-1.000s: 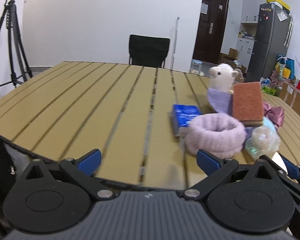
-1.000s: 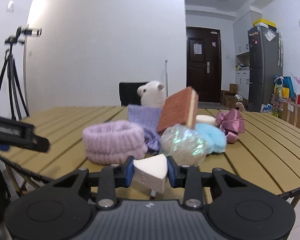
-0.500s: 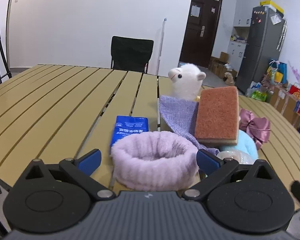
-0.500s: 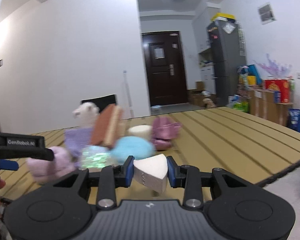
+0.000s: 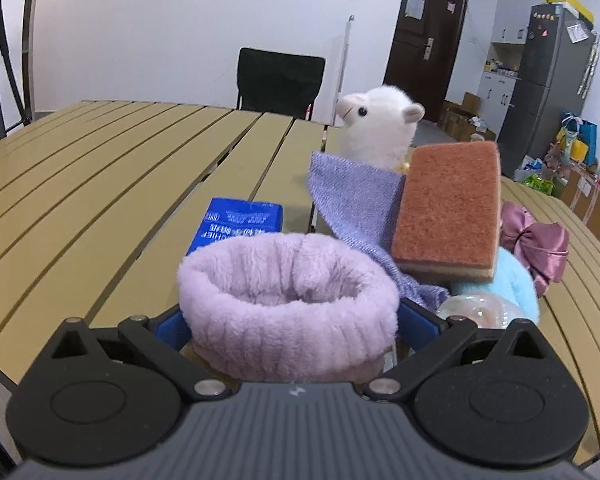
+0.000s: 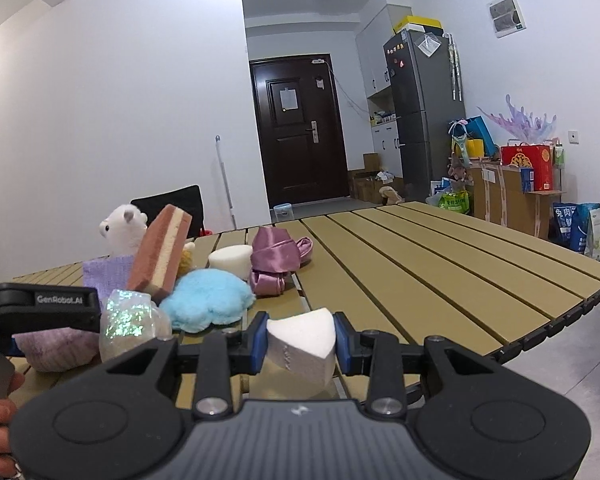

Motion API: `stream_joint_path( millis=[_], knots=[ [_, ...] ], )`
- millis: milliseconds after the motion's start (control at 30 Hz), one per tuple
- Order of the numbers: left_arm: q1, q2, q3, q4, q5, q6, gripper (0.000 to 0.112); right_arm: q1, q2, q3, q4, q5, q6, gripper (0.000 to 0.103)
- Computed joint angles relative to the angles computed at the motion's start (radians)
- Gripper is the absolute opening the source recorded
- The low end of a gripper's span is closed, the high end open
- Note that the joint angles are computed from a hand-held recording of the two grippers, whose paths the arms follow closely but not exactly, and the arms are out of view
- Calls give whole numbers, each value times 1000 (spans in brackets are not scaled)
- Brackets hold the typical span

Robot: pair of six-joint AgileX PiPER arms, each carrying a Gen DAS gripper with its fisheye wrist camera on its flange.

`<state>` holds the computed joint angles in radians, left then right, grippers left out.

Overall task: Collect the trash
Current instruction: 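Grasp the lilac fuzzy headband with the left tool while the right tool grasps the white sponge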

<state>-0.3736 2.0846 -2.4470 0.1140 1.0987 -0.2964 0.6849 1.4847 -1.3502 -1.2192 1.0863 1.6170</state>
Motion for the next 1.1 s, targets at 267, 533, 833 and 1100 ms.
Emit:
stream_joint_path(
  millis=[267,533,833,1100],
  knots=[
    [28,-45,66,-74,-43,42,54,20,16,-17,-6,16,7,33],
    [87,-139,168,-149,-100,97,34,59,25,-49,-34,11,23,33],
    [166,-333,402,-290,-211,265,32,122,22,-70,-59,2,32,33],
    [224,-544,638,-346,-249,350,32,230,3,-70,-53,47,10,33]
  ],
)
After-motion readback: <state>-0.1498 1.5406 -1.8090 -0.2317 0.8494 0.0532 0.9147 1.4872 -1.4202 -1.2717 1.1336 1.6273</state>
